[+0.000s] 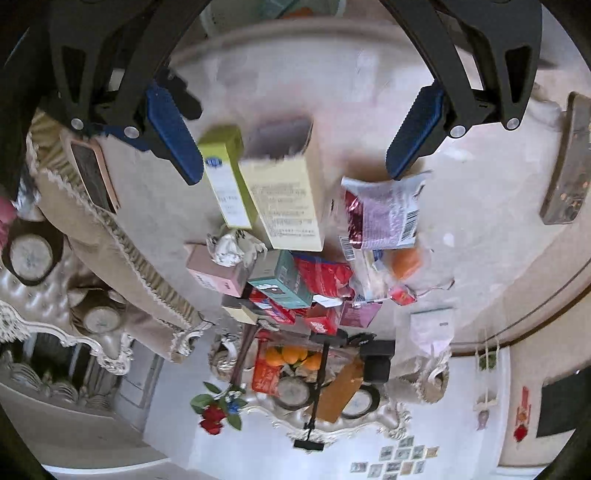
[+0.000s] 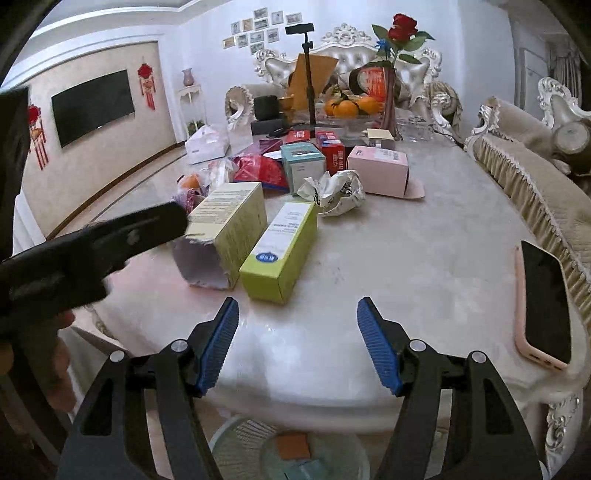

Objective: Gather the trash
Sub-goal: 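Grasp the cream box with the left tool while the right tool grasps the lime box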

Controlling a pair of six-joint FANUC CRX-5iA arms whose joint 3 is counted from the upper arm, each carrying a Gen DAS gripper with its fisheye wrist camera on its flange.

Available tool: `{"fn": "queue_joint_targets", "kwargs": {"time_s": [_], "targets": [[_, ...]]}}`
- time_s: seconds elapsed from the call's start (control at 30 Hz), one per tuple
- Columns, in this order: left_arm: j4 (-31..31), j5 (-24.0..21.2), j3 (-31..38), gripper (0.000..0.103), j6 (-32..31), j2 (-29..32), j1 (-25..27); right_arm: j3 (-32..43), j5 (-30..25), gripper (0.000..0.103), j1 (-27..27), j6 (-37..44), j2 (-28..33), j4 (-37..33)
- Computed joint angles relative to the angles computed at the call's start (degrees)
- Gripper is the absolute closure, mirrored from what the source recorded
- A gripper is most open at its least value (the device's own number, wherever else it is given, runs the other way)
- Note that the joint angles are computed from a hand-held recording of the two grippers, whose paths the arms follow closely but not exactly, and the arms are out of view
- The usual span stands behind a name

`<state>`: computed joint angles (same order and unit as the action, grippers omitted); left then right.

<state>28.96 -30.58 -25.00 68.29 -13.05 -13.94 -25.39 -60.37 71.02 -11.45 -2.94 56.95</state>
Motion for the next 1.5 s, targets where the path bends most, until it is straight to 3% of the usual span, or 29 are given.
{"fn": "queue_joint_targets", "kwargs": {"time_s": [0.13, 0.27, 0.4, 0.53, 0.7, 0.8, 0.87, 0.9, 0.93, 0.97, 1.23, 1.3, 1.4, 1.5], "targets": [[-2.3, -1.9, 2.8, 0.007, 3.7, 3.0, -0.6, 1.7, 0.8, 0.040, -1.2, 3.3, 1.5, -1.2], [-10.0, -2.8, 5.9, 0.007, 9.4, 4.9, -1.6, 2.7, 1.1, 0.040, -1.9, 4.1, 2.8, -1.9], [-8.1, -3.7, 5.6, 0.007, 7.7, 5.7, -0.2, 2.8, -0.4, 0.040, -2.0, 3.1, 3.3, -2.0], [-5.4, -4.5, 4.9, 0.007, 5.3, 6.4, 0.7, 1.4, 2.7, 0.040, -3.0, 1.0, 2.0, -1.4], [-2.6, -4.6, 4.7, 0.007, 3.6, 7.2, 1.1, 5.2, 0.8, 0.040, -3.7, 5.6, 5.5, -2.6], [0.6, -5.0, 3.8, 0.022, 0.8, 7.4, 1.6, 6.5, 0.6, 0.041, -4.6, 5.8, 6.7, -3.0], [-0.4, -5.3, 4.3, 0.045, 0.4, 7.5, 1.5, 7.2, 0.3, 0.042, -5.1, 6.1, 7.2, -3.5], [0.5, -5.7, 4.2, 0.051, -0.8, 7.7, 1.6, 7.6, 0.2, 0.049, -5.3, 6.4, 7.4, -3.7], [1.0, -6.1, 4.3, 0.052, -1.5, 7.8, 1.7, 7.7, 0.0, 0.057, -5.4, 6.5, 7.4, -3.8], [1.6, -6.2, 4.2, 0.053, -2.1, 7.8, 1.8, 7.3, 0.5, 0.075, -5.7, 6.1, 6.8, -4.0], [14.2, -7.1, -2.8, 0.054, -14.5, 3.2, 4.1, -2.6, 8.8, 0.075, -3.8, -3.5, -4.1, -0.6], [18.4, -8.9, -5.7, 0.054, -20.1, -0.1, 5.4, -5.3, 10.0, 0.075, -2.0, -6.4, -7.6, 1.8], [19.2, -14.3, -9.0, 0.054, -26.4, -6.7, 8.8, -7.7, 8.2, 0.075, 3.6, -7.5, -12.1, 2.6], [19.9, -25.8, -12.2, 0.054, -31.9, -12.9, 14.6, -8.8, 3.9, 0.075, 10.7, -9.2, -14.2, 0.9]]}}
